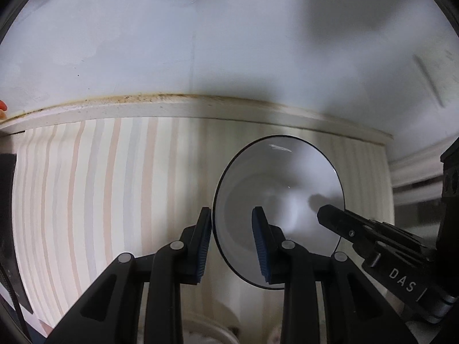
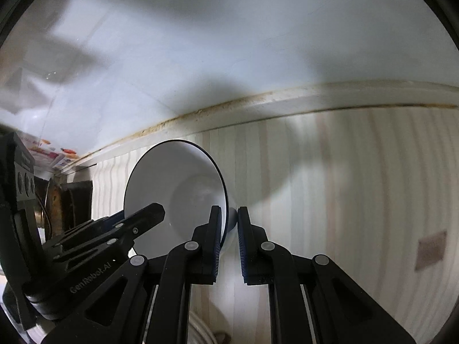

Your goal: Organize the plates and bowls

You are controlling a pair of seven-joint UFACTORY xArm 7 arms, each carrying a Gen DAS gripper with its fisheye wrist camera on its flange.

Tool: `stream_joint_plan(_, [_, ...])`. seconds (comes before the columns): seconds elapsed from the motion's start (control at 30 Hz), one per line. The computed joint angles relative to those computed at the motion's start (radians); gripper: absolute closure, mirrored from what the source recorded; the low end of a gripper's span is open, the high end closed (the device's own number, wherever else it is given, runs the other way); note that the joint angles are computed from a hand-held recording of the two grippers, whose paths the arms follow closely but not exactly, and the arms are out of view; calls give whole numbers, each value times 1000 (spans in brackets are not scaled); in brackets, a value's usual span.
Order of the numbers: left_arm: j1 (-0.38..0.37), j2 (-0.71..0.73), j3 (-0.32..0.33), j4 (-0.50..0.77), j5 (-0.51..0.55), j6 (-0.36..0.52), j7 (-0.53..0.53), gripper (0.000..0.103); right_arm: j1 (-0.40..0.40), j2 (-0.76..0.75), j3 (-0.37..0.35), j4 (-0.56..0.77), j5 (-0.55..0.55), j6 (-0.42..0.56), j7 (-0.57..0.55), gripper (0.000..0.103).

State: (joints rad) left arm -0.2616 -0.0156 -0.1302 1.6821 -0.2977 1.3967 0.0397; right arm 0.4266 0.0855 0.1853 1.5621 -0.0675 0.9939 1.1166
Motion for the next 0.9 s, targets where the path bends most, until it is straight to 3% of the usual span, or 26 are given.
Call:
stream_joint_plan(0.23, [-26, -122, -12, -43, -7, 45, 26, 77, 33, -167, 60, -101, -61, 52, 161, 90])
stream_joint_plan(0.47, [-52, -287, -3, -178, -53, 94, 63, 77, 44, -350, 147, -204, -69, 135, 297, 90])
stream_joint_plan(0.7, [-86, -394, -8, -295, -86, 155, 85, 77, 53, -492, 235, -307, -12, 199, 418, 90])
stream_joint_plan(0.9, [-114, -430, -38, -359, -75, 174, 88, 77, 75, -586, 269, -437, 83, 178, 493, 90])
